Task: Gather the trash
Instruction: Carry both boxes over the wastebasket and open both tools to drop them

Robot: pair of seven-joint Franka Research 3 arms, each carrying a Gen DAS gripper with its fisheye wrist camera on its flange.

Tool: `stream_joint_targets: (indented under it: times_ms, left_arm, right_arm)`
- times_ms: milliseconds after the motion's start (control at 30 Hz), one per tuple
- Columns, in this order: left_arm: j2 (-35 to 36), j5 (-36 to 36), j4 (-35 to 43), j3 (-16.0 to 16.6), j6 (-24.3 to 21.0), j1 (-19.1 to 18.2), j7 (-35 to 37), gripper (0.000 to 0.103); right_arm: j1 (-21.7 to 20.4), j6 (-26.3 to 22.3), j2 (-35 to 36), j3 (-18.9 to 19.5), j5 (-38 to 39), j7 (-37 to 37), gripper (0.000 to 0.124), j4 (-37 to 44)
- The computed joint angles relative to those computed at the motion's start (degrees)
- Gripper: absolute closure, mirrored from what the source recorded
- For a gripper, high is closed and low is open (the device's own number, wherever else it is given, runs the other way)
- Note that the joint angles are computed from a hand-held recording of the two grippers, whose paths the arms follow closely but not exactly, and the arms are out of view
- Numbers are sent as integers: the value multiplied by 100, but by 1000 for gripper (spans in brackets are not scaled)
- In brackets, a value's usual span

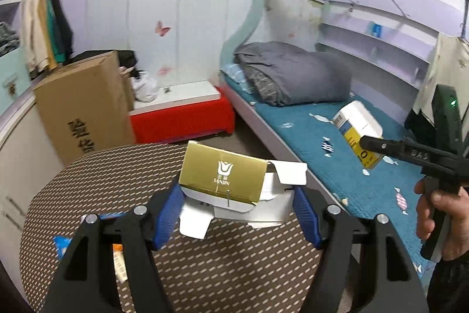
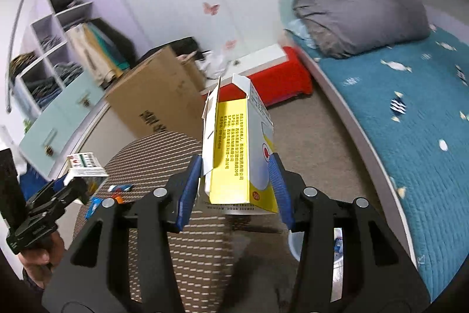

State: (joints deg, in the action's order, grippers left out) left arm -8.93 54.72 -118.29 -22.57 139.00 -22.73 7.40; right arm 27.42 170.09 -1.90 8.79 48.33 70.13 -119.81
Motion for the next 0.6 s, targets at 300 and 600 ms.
stream_joint_targets:
  times_ms: [300,600]
  left_arm:
    - [1204,92,1139,214,127,-286,504,35]
    - [2508,-351,2470,621,150,-835,1559,35]
  right_arm:
    - [-383,-267,499,-120,401,36,77,-10]
    - [-877,-774,1460,45,838,164,45,330]
